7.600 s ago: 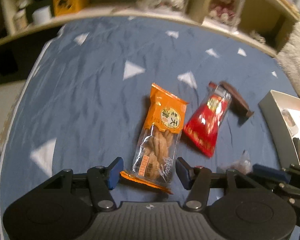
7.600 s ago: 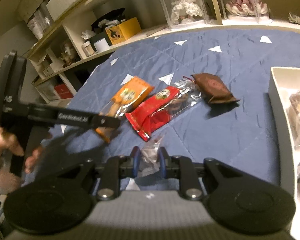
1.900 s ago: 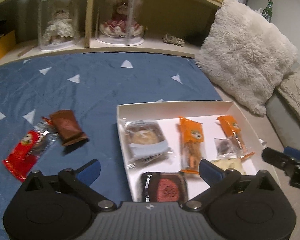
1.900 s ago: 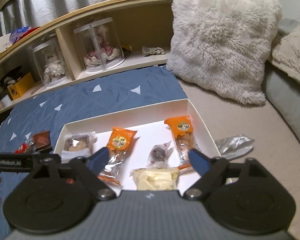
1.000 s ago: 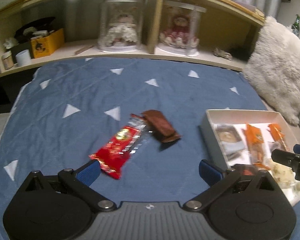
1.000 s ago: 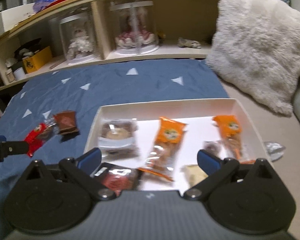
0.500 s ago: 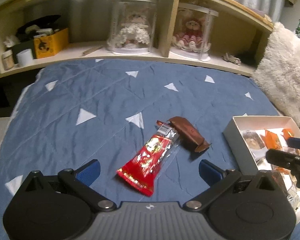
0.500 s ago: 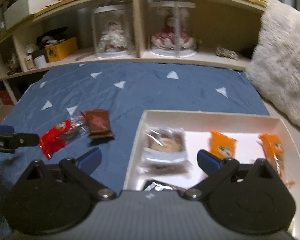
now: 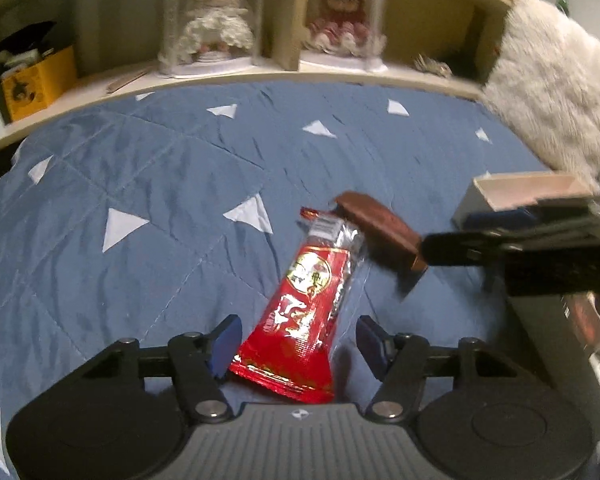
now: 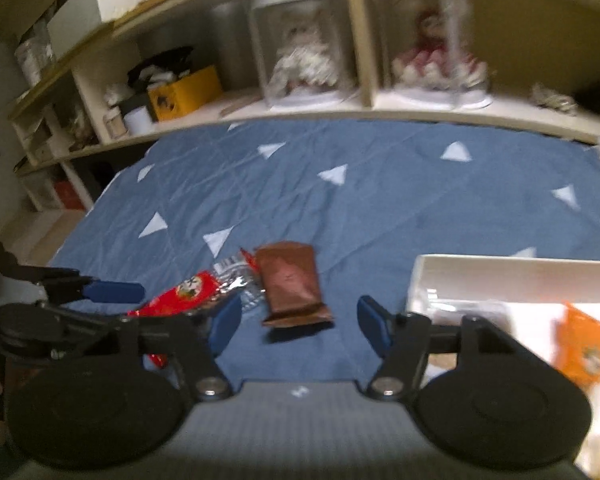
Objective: Organize snacks
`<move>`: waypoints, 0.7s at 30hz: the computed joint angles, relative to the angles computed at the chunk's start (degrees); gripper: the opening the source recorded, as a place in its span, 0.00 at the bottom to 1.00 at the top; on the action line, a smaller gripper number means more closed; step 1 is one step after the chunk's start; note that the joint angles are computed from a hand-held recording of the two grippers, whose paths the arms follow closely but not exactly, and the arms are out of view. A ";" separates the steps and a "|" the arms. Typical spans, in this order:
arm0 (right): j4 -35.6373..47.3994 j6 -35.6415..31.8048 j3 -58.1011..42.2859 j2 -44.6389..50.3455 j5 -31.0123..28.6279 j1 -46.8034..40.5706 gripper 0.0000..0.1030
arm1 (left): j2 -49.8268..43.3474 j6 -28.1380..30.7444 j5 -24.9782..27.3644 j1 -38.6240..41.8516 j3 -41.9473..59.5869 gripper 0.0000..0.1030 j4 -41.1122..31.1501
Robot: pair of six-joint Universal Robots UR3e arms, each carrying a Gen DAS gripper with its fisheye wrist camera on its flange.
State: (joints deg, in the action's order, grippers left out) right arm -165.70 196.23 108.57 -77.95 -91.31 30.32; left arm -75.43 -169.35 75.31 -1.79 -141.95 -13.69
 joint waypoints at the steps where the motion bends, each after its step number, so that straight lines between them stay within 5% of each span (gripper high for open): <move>1: 0.73 0.00 -1.51 1.56 -0.10 0.20 0.67 | -0.47 0.69 0.70 -0.46 0.09 0.55 0.42; 8: 5.30 -4.00 -11.60 10.74 -2.83 2.05 0.57 | 7.09 5.00 -0.13 2.28 -1.74 0.47 -7.83; 16: 8.41 -3.41 -11.04 9.78 -4.82 5.25 0.25 | 22.42 3.47 4.03 3.14 3.28 0.47 -37.55; 21: 9.86 -3.16 -8.51 7.20 -4.76 8.07 0.25 | 31.62 5.84 1.19 5.87 5.18 0.48 -52.27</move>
